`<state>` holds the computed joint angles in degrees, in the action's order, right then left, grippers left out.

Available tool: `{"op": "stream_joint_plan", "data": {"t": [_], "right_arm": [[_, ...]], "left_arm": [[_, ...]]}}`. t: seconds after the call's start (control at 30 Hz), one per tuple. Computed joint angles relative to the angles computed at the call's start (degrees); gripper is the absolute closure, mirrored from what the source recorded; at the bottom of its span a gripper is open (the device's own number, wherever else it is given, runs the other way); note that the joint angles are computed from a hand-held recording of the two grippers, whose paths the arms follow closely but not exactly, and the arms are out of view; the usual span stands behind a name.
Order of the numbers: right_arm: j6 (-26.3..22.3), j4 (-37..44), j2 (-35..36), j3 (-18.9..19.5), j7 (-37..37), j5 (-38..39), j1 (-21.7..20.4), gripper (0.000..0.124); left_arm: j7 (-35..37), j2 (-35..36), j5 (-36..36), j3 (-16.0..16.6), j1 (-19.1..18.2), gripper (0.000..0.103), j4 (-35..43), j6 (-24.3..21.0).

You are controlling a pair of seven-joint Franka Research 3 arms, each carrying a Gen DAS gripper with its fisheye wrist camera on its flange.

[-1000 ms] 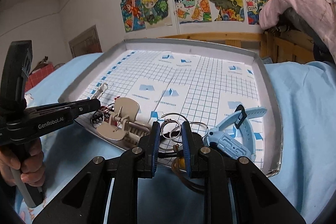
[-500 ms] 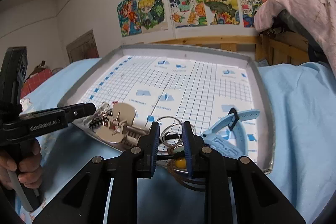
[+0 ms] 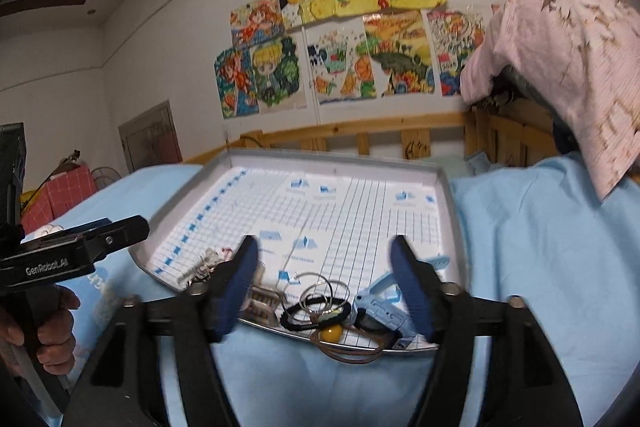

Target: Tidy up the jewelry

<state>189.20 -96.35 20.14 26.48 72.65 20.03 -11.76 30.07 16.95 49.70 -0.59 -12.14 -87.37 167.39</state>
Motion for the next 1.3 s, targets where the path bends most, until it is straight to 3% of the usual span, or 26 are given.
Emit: {"op": "stream_joint_plan", "data": {"t": [0.03, 0.13, 0.2, 0.3, 0.47, 0.53, 0.6, 0.8, 0.97, 1.3], "right_arm": [[1.05, -1.01, -0.59, 2.44, -0.24, -0.04, -2.16, 0.039], [3.28, -4.04, -3.17, 4.43, 1.71, -1.57, -4.56, 0.031], [4.68, -6.33, -4.91, 8.49, 3.40, -4.34, -8.81, 0.026], [6.58, -9.32, -8.10, 8.91, 5.69, -6.89, -10.02, 0.026], [10.19, -15.56, -14.38, 14.37, 18.19, -17.03, -18.23, 0.023], [11.44, -17.75, -16.87, 13.82, 21.80, -19.34, -18.61, 0.023], [13.27, -20.73, -20.13, 12.53, 29.88, -25.63, -19.44, 0.023], [17.26, -28.56, -28.02, 5.50, 38.24, -30.03, -14.63, 0.023], [19.53, -34.65, -33.29, 1.36, 38.68, -28.88, -10.20, 0.023], [21.95, -45.25, -41.98, -4.04, 34.44, -23.22, -2.39, 0.023]], "left_arm": [[-2.40, -1.06, 1.74, 0.99, -0.64, 0.000, -1.04, 0.51], [-8.92, -4.38, 7.13, 2.10, -1.22, 0.000, -4.01, 1.13], [-14.00, -6.82, 12.11, 2.13, -1.12, 0.000, -6.07, 1.08], [-20.35, -10.76, 19.09, 1.28, -0.30, 0.000, -9.44, 0.77], [-27.59, -16.91, 27.63, -1.97, 2.10, 0.000, -14.76, -0.84], [-29.95, -19.56, 30.00, -3.52, 3.33, 0.000, -17.26, -1.23], [-33.09, -22.28, 32.59, -5.14, 4.65, 0.000, -19.89, -1.58], [-39.45, -29.86, 38.06, -9.91, 8.73, 0.000, -27.10, -2.17], [-44.11, -36.38, 41.59, -12.36, 10.64, 0.000, -32.97, -1.93], [-48.96, -47.00, 43.86, -14.08, 11.06, 0.000, -42.99, -2.43]]}}
